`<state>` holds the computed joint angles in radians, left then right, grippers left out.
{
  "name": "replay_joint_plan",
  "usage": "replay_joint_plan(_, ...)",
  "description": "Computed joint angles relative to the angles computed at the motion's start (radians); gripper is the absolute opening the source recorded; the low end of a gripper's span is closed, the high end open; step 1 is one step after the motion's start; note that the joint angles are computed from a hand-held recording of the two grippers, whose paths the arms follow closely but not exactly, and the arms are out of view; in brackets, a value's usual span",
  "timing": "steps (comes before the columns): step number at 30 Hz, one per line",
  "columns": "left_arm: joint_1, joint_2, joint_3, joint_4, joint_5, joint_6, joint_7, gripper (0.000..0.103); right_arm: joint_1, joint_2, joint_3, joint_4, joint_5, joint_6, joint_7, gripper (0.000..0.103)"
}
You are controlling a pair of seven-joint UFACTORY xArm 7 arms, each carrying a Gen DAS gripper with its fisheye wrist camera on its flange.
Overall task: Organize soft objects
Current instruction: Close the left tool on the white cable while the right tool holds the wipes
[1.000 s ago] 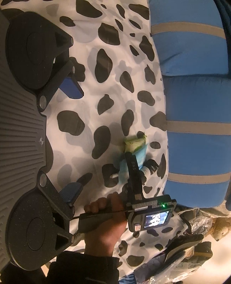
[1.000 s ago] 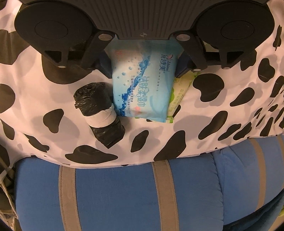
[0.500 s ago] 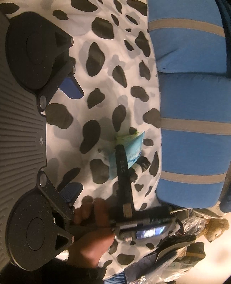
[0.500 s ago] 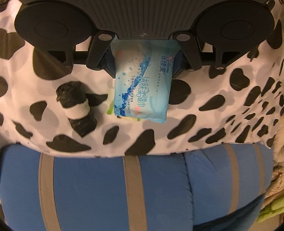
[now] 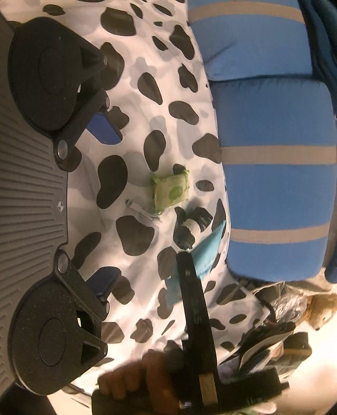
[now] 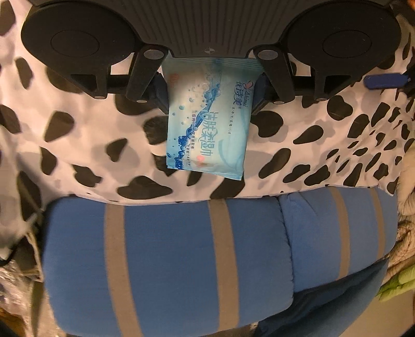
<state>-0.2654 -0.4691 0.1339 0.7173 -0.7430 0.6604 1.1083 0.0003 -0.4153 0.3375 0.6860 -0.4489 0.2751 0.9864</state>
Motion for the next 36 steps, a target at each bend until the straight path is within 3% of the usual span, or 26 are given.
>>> replay_joint_plan(6, -0.023, 0.013, 0.004, 0.004, -0.046, 0.013, 0.029, 0.103, 0.063, -0.105, -0.012, -0.036, 0.065, 0.107, -0.012, 0.066)
replay_joint_plan(11, -0.033, 0.012, -0.022, -0.022, -0.058, -0.028, 0.063, 0.102, 0.115, -0.202, -0.032, -0.079, 0.132, 0.198, -0.045, 0.066)
replay_joint_plan(14, -0.056, 0.037, -0.024, -0.025, -0.084, -0.070, 0.114, 0.088, 0.135, -0.258, -0.039, -0.101, 0.172, 0.252, -0.056, 0.066)
replay_joint_plan(21, -0.092, 0.151, -0.050, 0.024, -0.191, -0.157, 0.214, 0.081, 0.173, -0.359, -0.040, -0.130, 0.238, 0.355, -0.070, 0.066)
replay_joint_plan(26, -0.068, 0.271, -0.107, 0.099, -0.194, -0.173, 0.188, 0.059, 0.193, -0.415, -0.039, -0.148, 0.279, 0.413, -0.072, 0.066)
replay_joint_plan(30, -0.037, 0.349, -0.157, 0.147, -0.148, -0.197, 0.143, 0.054, 0.186, -0.437, -0.040, -0.159, 0.294, 0.427, -0.061, 0.066)
replay_joint_plan(32, -0.020, 0.381, -0.175, 0.167, -0.113, -0.195, 0.111, 0.040, 0.182, -0.437, -0.043, -0.163, 0.300, 0.417, -0.058, 0.066)
replay_joint_plan(36, 0.004, 0.415, -0.205, 0.184, -0.035, -0.184, 0.065, 0.026, 0.183, -0.424, -0.047, -0.161, 0.307, 0.401, -0.065, 0.066)
